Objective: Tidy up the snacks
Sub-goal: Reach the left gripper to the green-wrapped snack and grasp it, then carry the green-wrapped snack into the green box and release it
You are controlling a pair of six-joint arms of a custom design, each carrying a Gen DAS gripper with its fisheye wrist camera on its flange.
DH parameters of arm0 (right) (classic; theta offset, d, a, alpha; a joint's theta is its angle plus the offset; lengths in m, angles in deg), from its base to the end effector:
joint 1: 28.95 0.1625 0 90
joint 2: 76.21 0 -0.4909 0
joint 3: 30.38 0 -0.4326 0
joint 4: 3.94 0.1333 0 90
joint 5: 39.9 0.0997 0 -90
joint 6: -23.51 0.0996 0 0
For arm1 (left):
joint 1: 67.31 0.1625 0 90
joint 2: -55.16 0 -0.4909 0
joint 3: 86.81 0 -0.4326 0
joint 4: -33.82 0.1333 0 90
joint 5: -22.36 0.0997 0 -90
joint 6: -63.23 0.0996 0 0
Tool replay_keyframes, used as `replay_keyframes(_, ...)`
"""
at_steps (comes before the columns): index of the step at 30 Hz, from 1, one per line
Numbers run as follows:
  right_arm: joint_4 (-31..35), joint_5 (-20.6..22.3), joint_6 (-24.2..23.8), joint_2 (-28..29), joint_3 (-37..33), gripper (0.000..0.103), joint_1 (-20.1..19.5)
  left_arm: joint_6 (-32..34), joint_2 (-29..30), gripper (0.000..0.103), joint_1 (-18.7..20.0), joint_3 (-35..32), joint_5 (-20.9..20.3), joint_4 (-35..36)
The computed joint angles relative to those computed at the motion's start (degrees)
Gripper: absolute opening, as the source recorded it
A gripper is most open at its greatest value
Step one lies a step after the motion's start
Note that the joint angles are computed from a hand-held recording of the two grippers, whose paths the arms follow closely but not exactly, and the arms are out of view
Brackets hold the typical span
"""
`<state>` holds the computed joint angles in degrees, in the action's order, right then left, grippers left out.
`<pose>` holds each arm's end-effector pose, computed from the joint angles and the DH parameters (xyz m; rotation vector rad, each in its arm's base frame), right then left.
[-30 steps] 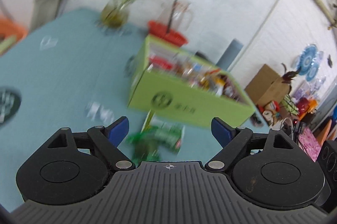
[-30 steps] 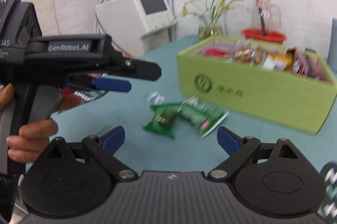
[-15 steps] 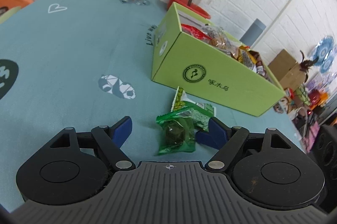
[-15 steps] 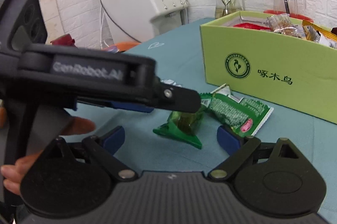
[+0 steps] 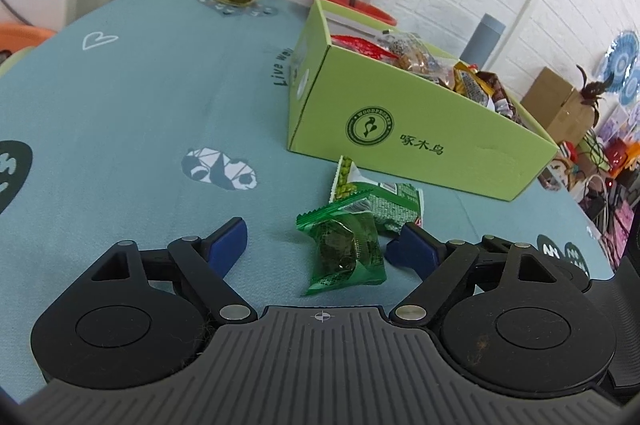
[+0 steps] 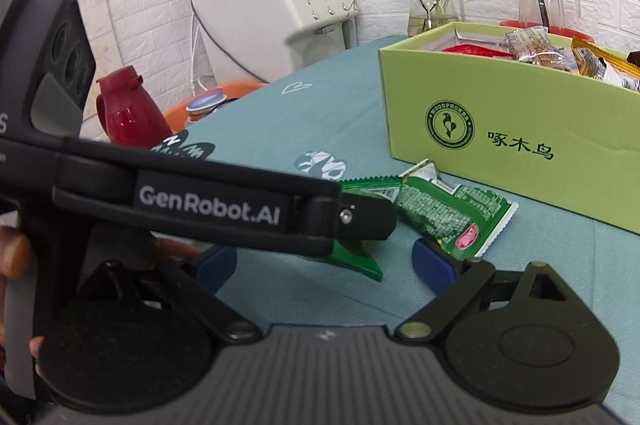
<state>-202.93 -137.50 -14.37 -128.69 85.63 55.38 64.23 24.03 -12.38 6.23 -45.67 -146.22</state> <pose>0.0571 -0.6409 0.1664 0.6449 -2.4918 0.9375 -0.2944 -0.7162 0.0002 0.7384 2.7082 -0.8311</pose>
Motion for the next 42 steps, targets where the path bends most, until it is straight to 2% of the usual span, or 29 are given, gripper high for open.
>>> replay_keyframes(4, 0.15, -0.32, -0.12, 0.14, -0.28, 0.094, 0.07, 0.18, 0.13, 0.073, 0.02, -0.24, 0.06, 0.19)
replay_keyframes(6, 0.48, -1.9, -0.49, 0.78, -1.11, 0.094, 0.71, 0.73, 0.26, 0.07, -0.19, -0.52, 0.75, 0.79)
replay_keyframes(8, 3.81, -2.54, -0.25, 0.58, -2.41, 0.093, 1.14, 2.11, 0.44, 0.061, -0.5, -0.69, 2.43, 0.82)
replay_keyframes(9, 5.11, -1.99, -0.83, 0.42, -2.91, 0.086, 0.89, 2.43, 0.46, 0.057, -0.49, -0.68, 2.66, 0.66)
replay_keyframes(10, 4.5, -2.26, -1.85, 0.78, -3.15, 0.079, 0.97, 3.11, 0.5, 0.046, -0.43, -0.62, 2.63, 0.42)
replay_keyframes(11, 2.81, -3.74, -3.26, 1.46, -3.32, 0.067, 1.37, 3.62, 0.42, 0.037, -0.43, -0.55, 2.46, 0.59)
replay_keyframes(12, 2.57, -4.16, -3.84, 1.58, -3.33, 0.058, 1.56, 3.67, 0.07, 0.019, -0.21, -0.68, 0.91, 2.13)
replay_keyframes(13, 2.9, -4.36, -2.9, 1.34, -3.16, 0.056, 1.68, 2.99, -0.45, 0.01, 0.03, -0.54, -0.81, 3.41)
replay_keyframes(15, 3.59, -3.66, -1.28, 0.3, -2.13, 0.054, 1.56, 2.85, -1.42, 0.009, 0.14, 0.5, -1.99, 3.91)
replay_keyframes(17, 2.88, -3.3, -0.46, -0.5, -0.81, 0.054, 1.66, 1.92, -2.38, 0.009, 0.05, 1.81, -2.93, 3.68)
replay_keyframes(20, -0.56, -3.72, -2.39, -0.84, 0.01, 0.054, 2.75, 1.48, -3.33, 0.009, -0.71, 2.38, -3.69, 2.5)
replay_keyframes(24, -2.43, -1.77, -6.69, -1.77, -3.4, 0.058, 4.06, 4.71, -2.82, 0.009, -2.18, -2.39, -4.85, 2.27)
replay_keyframes(28, 1.36, -1.65, -8.79, -0.58, -12.28, 0.058, 4.25, 8.72, 2.42, 0.012, -2.96, -14.9, -4.51, 6.19)
replay_keyframes(33, 14.56, -5.12, -4.91, 3.57, -24.84, 0.059, 2.1, 6.35, 12.58, 0.013, -0.86, -34.19, -2.52, 20.3)
replay_keyframes(34, 16.47, -5.51, -3.79, 4.21, -26.17, 0.062, 1.51, 5.6, 14.42, 0.021, -0.39, -36.88, -1.54, 22.59)
replay_keyframes(35, 18.08, -4.69, -2.61, 4.27, -26.53, 0.064, 0.78, 5.26, 15.57, 0.022, -0.04, -37.92, -0.99, 22.49)
replay_keyframes(37, 17.82, -1.31, -1.89, 3.52, -25.4, 0.071, -0.27, 9.01, 15.43, 0.036, 0.04, -36.18, -1.42, 18.61)
replay_keyframes(38, 16.72, -0.49, -1.35, 2.93, -24.35, 0.079, -0.29, 9.51, 14.92, 0.042, -0.12, -35.25, -1.72, 17.87)
replay_keyframes(39, 14.27, 0.06, -1.31, 2.23, -22.79, 0.091, -0.16, 9.58, 14.11, 0.053, -0.34, -33.66, -1.99, 15.78)
replay_keyframes(42, 4.99, 1.62, -4.19, -0.19, -16.92, 0.1, 0.72, 10.81, 10.54, 0.065, -1.26, -27.57, -4.51, 8.42)
